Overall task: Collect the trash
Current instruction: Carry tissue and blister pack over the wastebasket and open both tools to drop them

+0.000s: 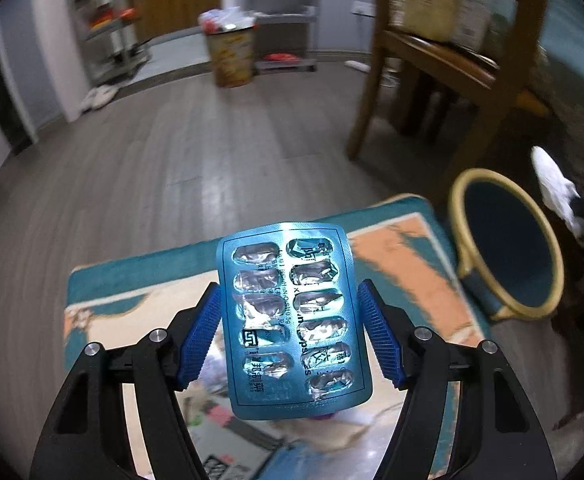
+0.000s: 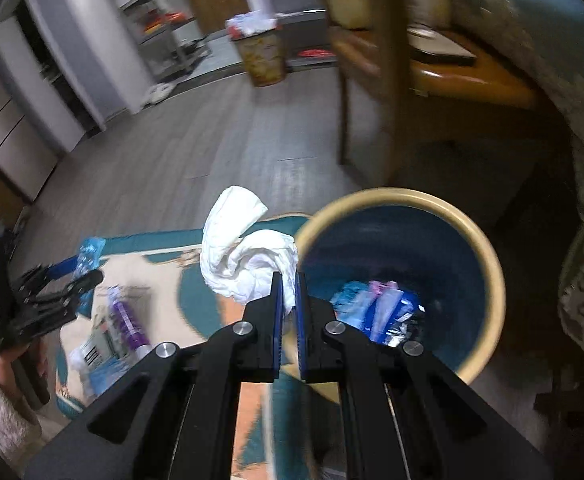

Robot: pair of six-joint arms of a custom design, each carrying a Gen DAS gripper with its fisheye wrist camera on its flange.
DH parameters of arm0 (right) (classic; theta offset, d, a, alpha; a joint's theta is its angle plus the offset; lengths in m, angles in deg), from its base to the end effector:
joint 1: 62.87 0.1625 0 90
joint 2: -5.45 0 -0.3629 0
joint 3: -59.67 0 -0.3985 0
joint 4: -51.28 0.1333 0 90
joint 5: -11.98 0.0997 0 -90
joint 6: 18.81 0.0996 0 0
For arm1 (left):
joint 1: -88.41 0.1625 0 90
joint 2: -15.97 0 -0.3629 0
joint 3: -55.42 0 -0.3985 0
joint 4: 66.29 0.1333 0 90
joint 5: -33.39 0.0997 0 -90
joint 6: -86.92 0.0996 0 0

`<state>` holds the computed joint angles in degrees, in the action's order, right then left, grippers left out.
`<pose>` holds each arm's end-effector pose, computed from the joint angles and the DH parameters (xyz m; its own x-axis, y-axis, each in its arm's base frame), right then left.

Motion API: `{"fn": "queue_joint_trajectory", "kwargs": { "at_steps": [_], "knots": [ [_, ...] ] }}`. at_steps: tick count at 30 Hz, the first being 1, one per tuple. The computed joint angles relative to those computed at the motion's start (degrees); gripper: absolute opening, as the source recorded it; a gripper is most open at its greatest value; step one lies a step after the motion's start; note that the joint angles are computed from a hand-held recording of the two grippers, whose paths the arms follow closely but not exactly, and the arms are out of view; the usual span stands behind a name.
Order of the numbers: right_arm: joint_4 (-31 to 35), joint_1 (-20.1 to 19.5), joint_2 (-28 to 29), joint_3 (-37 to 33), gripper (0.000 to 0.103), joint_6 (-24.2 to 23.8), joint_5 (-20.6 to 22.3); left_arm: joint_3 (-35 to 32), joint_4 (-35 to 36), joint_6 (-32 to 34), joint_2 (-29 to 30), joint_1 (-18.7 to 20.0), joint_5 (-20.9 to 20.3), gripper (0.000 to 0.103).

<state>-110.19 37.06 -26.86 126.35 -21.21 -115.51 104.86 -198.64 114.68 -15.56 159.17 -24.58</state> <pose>0.2031 -0.7389 0.1286 -0.8384 0.1917 0.5103 -0.1728 0.7944 -0.5824 -0.0926 -0.8301 0.1941 -0.6326 0.4642 -0.6200 0.6720 0.7270 -0.1412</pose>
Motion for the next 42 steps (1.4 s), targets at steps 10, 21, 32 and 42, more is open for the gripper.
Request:
{"fn": "queue_joint_trajectory", "kwargs": {
  "at_steps": [10, 21, 32, 42],
  "knots": [
    [0.5, -4.3, -4.1, 4.8, 0.005, 4.9, -3.9, -1.2, 5.1, -0.3, 4.5, -3.6, -8.7, 0.07],
    [3.8, -8.6, -7.0, 7.8, 0.005, 15.2, -1.0, -10.2, 11.1, 4.8, 14.6, -6.9, -11.8, 0.07],
    [0.2, -8.0, -7.6, 9.2, 0.018, 15.1, -3.6, -10.6, 9.8, 5.6, 15.8, -6.9, -13.5, 0.079],
    [-0.6, -7.5, -7.0, 8.3, 0.041, 13.1, -3.6, -2.0, 5.0, 4.5, 7.4, -6.2, -11.5, 0.082]
  ]
}}
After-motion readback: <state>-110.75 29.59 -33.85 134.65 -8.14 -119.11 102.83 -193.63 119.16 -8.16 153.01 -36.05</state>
